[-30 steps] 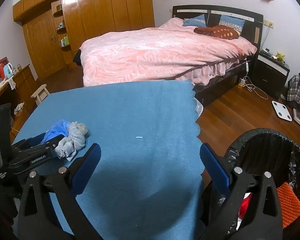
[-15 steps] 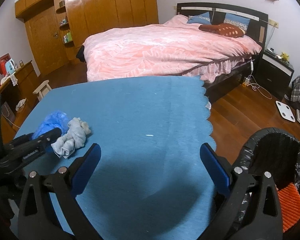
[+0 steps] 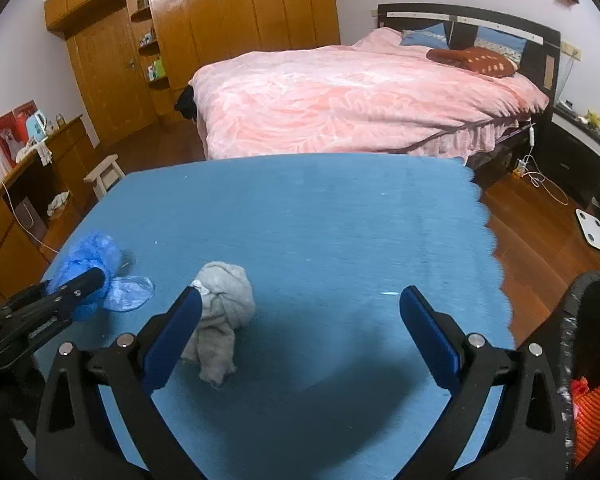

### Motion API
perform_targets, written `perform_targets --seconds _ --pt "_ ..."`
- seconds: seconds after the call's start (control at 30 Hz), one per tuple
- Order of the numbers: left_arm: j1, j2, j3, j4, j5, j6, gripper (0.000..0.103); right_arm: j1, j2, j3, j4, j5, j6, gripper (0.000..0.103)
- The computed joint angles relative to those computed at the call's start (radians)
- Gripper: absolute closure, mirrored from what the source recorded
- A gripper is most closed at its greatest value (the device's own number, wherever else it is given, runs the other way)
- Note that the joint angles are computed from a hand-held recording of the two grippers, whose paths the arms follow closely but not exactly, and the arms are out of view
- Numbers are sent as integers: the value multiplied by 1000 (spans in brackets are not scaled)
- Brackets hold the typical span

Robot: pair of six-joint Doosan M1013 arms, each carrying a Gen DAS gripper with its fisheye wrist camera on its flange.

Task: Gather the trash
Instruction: 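Grasp the grey cloth with the right tool while the left holds the bag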

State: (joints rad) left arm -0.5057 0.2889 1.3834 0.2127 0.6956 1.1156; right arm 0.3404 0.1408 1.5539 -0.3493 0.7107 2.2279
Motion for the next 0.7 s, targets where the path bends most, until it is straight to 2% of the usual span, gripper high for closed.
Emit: perform_targets --seconds 0.2,0.47,0.53,0.7 --pt "8 -3 16 9 -3 -11 58 12 31 -20 -9 22 14 7" --pt "17 -3 21 -19 -4 -14 58 19 53 -37 38 24 -43 7" --pt "17 -3 21 -23 -4 -9 58 18 57 -42 66 20 -65 15" --pt "21 -2 22 -37 -7 -8 58 19 69 -59 124 22 -128 25"
